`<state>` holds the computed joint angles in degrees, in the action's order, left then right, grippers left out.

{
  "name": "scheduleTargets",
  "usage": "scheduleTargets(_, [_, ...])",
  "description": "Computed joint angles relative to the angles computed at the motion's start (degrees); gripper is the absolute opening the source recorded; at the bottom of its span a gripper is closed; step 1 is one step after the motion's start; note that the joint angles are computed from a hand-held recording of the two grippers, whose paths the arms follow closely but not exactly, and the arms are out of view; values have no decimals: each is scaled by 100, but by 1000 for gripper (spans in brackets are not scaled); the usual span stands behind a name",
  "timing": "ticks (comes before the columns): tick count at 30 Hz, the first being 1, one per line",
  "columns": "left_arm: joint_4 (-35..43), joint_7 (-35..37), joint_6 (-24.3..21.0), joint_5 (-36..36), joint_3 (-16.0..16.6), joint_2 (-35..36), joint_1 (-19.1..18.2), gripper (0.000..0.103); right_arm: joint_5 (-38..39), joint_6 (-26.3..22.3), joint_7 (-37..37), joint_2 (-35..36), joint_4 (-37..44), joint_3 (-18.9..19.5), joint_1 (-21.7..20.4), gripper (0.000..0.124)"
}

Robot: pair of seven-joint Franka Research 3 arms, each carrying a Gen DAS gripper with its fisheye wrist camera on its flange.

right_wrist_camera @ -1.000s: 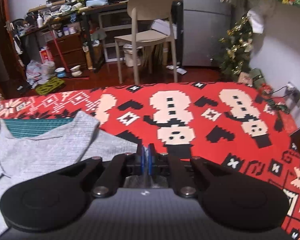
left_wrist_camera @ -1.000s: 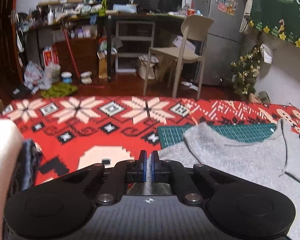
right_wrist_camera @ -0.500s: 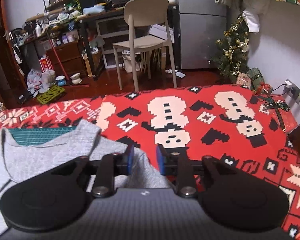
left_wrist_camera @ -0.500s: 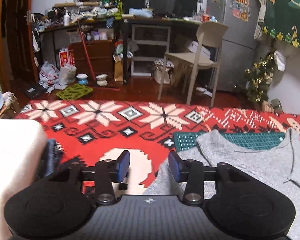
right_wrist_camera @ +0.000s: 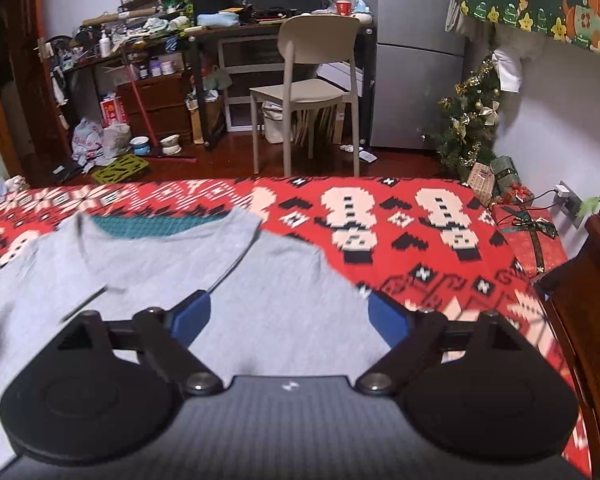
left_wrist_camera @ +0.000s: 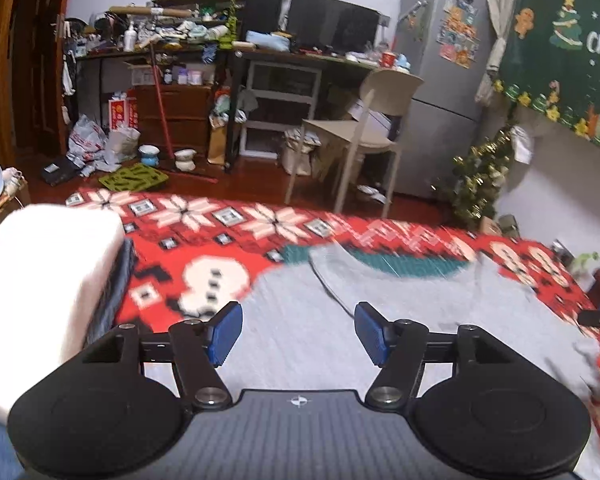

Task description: Fold clothes

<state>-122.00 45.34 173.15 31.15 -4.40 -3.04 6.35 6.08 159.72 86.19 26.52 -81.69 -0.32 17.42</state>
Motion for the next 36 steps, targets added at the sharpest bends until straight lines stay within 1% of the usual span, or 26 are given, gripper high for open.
scheduleTargets(3, [-309,157,-122,-188,-70,-290,-126,62,143,202,-150,-617,-839,126,-45,91])
scheduleTargets(6, [-560,539,-258,-681,-61,-535,-316,62,357,256,-354,-1174,-1541,250,-136,94])
scheduleTargets(8, [-722,716,-323,-950,-62,-690,-426,62,457,170,-461,-1440,-1814,282,-181,94])
scheduleTargets(11, [-833,1015,-412,-1359,-20,-857,-596,62,696,-127,-565,-1745,-1980,309,-284,94])
scheduleTargets(12, [-834,1140,-461,-1499,6,-892,-661,62,910,-298,-769,-1855,-2000,357,-361,93])
scheduleTargets(14, [-749,1441,-674,-1717,41,-956,-767,62,1027,-623,-1032,-1998,-1962,359,-416,93])
scheduleTargets(16, [-683,1694,-935,-1854,25,-1062,-849,62,816,-1099,-1075,-2072,-1781,313,-405,91])
scheduleTargets(17, [-614,1918,-1129,-2040,74,-1093,-953,62,765,-1363,-1083,-2109,-1674,302,-406,90])
scheduleTargets(20, [-399,2531,-1758,-2633,170,-1176,-1201,62,839,-2518,-850,-1998,-1040,279,-433,83])
scheduleTargets(21, [-376,2705,-1904,-2855,194,-1218,-1273,62,824,-2787,-724,-1971,-913,270,-433,78])
scheduleTargets(22, [-385,2907,-2024,-3129,240,-1266,-1364,62,813,-3042,-606,-1944,-792,263,-434,69])
scheduleTargets(24, [-437,3227,-2170,-3643,310,-1357,-1508,63,715,-3315,-414,-1926,-714,253,-418,64])
scheduleTargets(26, [-515,3360,-2261,-3867,284,-1422,-1527,65,544,-3341,-188,-1901,-745,237,-388,60])
scheduleTargets(27, [-580,3262,-2245,-3725,184,-1440,-1428,67,528,-3309,-74,-1894,-792,228,-388,54])
scheduleTargets(29, [-722,2932,-2175,-3326,-22,-1459,-1206,67,560,-3197,152,-1835,-866,215,-400,36])
scheduleTargets(30, [-788,2719,-2146,-3138,-99,-1465,-1107,67,605,-3118,262,-1774,-885,209,-410,22])
scheduleTargets(31, [-849,2535,-2112,-3015,-130,-1455,-1036,67,650,-3039,372,-1710,-900,204,-419,18])
scheduleTargets(32, [-908,2348,-2080,-2889,-158,-1441,-967,67,697,-2963,481,-1645,-911,199,-429,18])
scheduleTargets(36, [-1160,1734,-1736,-2806,-114,-1424,-854,67,779,-2615,840,-1385,-967,182,-438,16])
